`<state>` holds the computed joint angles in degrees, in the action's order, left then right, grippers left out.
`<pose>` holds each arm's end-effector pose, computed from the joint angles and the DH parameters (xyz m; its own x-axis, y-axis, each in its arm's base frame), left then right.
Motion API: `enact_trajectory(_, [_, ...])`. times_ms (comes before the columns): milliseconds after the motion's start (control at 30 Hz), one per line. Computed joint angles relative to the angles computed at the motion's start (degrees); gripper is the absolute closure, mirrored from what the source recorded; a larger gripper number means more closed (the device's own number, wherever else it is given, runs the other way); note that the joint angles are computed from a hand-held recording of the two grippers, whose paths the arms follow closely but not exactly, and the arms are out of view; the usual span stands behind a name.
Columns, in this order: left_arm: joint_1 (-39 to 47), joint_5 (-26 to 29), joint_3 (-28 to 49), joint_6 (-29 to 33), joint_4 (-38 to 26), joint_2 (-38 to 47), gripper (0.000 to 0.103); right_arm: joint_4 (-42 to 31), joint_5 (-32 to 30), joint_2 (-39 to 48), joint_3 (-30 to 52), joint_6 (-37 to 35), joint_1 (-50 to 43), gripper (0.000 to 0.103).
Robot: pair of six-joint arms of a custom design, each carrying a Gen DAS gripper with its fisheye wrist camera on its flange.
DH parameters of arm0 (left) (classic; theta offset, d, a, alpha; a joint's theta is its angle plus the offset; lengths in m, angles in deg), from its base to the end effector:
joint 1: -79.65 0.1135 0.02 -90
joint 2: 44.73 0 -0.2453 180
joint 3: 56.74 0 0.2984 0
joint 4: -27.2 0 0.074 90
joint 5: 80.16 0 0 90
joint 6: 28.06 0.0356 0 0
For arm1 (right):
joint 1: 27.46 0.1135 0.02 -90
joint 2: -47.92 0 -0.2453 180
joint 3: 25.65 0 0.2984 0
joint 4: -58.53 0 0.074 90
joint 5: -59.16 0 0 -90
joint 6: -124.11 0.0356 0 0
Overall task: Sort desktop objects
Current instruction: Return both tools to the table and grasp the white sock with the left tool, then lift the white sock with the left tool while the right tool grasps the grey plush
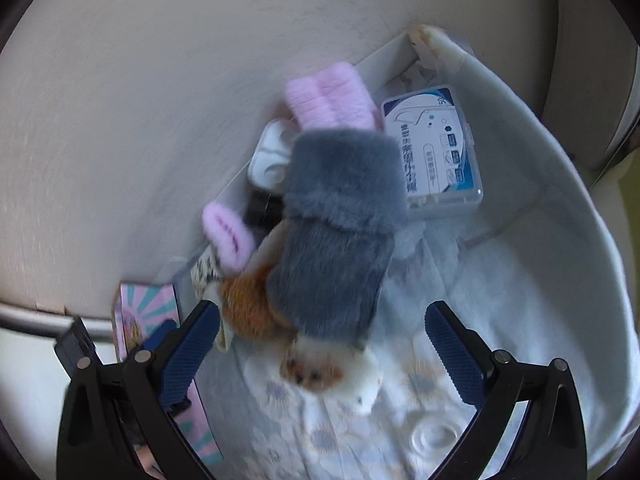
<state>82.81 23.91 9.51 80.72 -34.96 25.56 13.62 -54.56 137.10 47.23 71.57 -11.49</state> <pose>0.2788 0.0067 0.2241 -0.8506 0.2658 -0.4537 0.3362 0.9383 -0.0807 0.3366 0.1112 0.1816 -0.9353 0.3115 -0.1679 0.1647 0.8030 0.5728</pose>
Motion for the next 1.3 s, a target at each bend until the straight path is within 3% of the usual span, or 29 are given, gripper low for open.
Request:
enact_trajectory(233, [0.5, 2.4, 1.9, -0.2, 1.4, 4.8, 0.006, 3.7, -3.7, 5.3, 2.1, 2.6, -1.5, 0.0])
enact_trajectory(300, [1.2, 4.1, 2.7, 0.0, 1.1, 6.2, 0.017, 3.7, -3.6, 6.3, 3.1, 2.5, -1.3, 0.0])
enact_trajectory(400, [2.2, 7.3, 4.5, 0.7, -0.6, 8.9, 0.025, 4.0, -4.0, 7.5, 3.9, 2.7, -1.2, 0.004])
enact_trajectory(500, [2.5, 8.9, 4.9, 1.5, -1.1, 9.6, 0.039, 4.3, -5.0, 8.8, 4.5, 2.8, -1.2, 0.021])
enact_trajectory(533, [2.5, 9.7, 5.2, 1.9, -1.7, 9.9, 0.043, 4.3, -5.3, 9.2, 4.7, 2.8, -1.2, 0.032])
enact_trajectory(600, [2.6, 10.9, 5.5, 2.4, -2.4, 10.2, 0.062, 3.7, -4.7, 9.6, 5.1, 2.4, -0.9, 0.045])
enact_trajectory(667, [1.9, 9.9, 4.9, 2.4, -2.1, 9.1, 0.065, 2.9, -3.7, 9.5, 5.3, 1.8, -0.6, 0.063])
enact_trajectory(767, [1.3, 8.8, 4.2, 2.4, -2.2, 7.8, 0.073, 2.8, -3.0, 8.3, 4.5, 1.4, -0.5, 0.072])
enact_trajectory(1100, [3.0, 8.7, 5.8, 2.9, -6.0, 4.9, 0.077, 0.8, 1.1, 2.0, 1.8, 0.3, 0.1, 0.076])
enact_trajectory(1300, [4.9, 9.4, 9.0, 3.9, -12.0, 2.4, 0.077, -1.1, 1.3, -2.3, 1.2, -0.2, -0.3, 0.076])
